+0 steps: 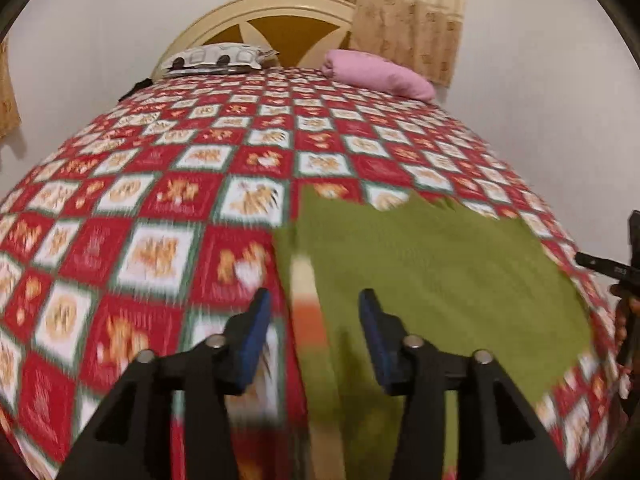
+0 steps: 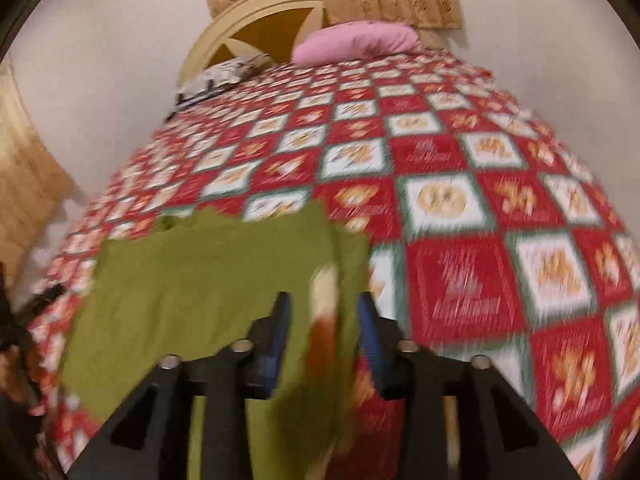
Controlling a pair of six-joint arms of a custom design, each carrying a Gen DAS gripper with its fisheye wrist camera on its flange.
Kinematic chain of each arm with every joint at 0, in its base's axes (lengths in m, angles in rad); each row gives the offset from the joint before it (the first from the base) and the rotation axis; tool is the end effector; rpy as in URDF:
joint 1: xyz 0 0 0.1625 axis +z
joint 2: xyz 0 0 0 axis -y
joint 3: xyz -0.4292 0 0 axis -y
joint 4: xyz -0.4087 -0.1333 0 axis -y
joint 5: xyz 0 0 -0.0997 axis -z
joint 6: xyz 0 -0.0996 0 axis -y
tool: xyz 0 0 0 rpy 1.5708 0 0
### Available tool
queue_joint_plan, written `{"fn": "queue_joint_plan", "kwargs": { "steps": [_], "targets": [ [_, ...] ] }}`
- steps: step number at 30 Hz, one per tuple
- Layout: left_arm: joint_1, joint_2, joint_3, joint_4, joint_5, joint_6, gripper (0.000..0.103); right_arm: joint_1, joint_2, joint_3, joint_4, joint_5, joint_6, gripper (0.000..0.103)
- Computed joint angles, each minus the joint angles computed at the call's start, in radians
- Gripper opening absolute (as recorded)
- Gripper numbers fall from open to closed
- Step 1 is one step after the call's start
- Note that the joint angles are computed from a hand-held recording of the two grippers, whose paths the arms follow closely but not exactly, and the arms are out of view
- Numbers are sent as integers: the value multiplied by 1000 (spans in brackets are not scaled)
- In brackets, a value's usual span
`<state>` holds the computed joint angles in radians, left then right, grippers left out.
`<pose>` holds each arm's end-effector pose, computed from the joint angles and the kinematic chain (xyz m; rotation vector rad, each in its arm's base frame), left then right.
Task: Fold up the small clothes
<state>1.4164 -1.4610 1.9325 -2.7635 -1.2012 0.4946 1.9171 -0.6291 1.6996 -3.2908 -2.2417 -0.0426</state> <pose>0.0831 -0.5669 0.3996 0.6383 2.4576 -0.8612 0.2944 -0.6057 0.0546 0.1890 -2.4298 0.9332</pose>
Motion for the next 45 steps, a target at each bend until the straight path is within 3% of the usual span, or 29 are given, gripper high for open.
{"fn": "queue_joint_plan", "kwargs": {
  "steps": [4, 10, 11, 12, 13, 14, 17, 21, 26, 29, 31, 32, 33, 34, 35, 37, 42, 45],
  "targets": [
    [19, -72, 78, 57, -34, -15, 50, 27, -23, 89, 18, 21, 33, 45],
    [29, -57, 104, 46, -31, -53, 49, 30, -7, 152, 3, -6, 91, 45],
    [30, -53, 102, 44, -36, -56, 46, 25, -7, 161, -9, 5, 99, 42],
    [30, -48, 99, 45, -44, -53, 41, 25, -5, 167, -21, 10, 95, 20],
    [30, -54, 106, 44, -44, -53, 28, 27, -2, 171, -34, 6, 86, 10],
    [30, -51, 106, 43, -37, -53, 16, 34, 2, 175, -52, -13, 75, 8],
    [36, -56, 105, 54, -43, -53, 11, 41, -15, 202, -97, 3, 68, 6],
    [38, -80, 128, 65, -38, -47, 9, 49, -22, 232, -114, -15, 66, 5],
    [31, -93, 160, 26, -11, -2, 10, 21, -16, 270, -163, 20, 81, 5],
    [25, -89, 156, 13, 14, -30, 21, 27, -13, 261, -151, 7, 91, 6],
    [18, -97, 156, 2, 36, -35, 26, 41, -15, 257, -142, -22, 104, 23],
    [13, -103, 163, -25, 48, -31, 34, 61, -6, 247, -146, -84, 107, 52],
    [10, -108, 171, -56, 54, -24, 40, 79, 5, 236, -156, -144, 100, 69],
    [7, -109, 177, -87, 59, -17, 55, 95, 16, 226, -184, -185, 80, 69],
    [1, -108, 186, -134, 67, -4, 61, 113, 31, 207, -229, -215, 36, 69],
    [-8, -91, 180, -150, 87, 5, 65, 133, 49, 166, -244, -227, -14, 69],
    [-28, -6, 174, -230, 199, 17, 66, 155, 127, 4, -139, -60, -119, 69],
    [-17, 24, 162, -219, 244, -13, 74, 155, 203, -130, -16, 21, -132, 69]
  ]
}}
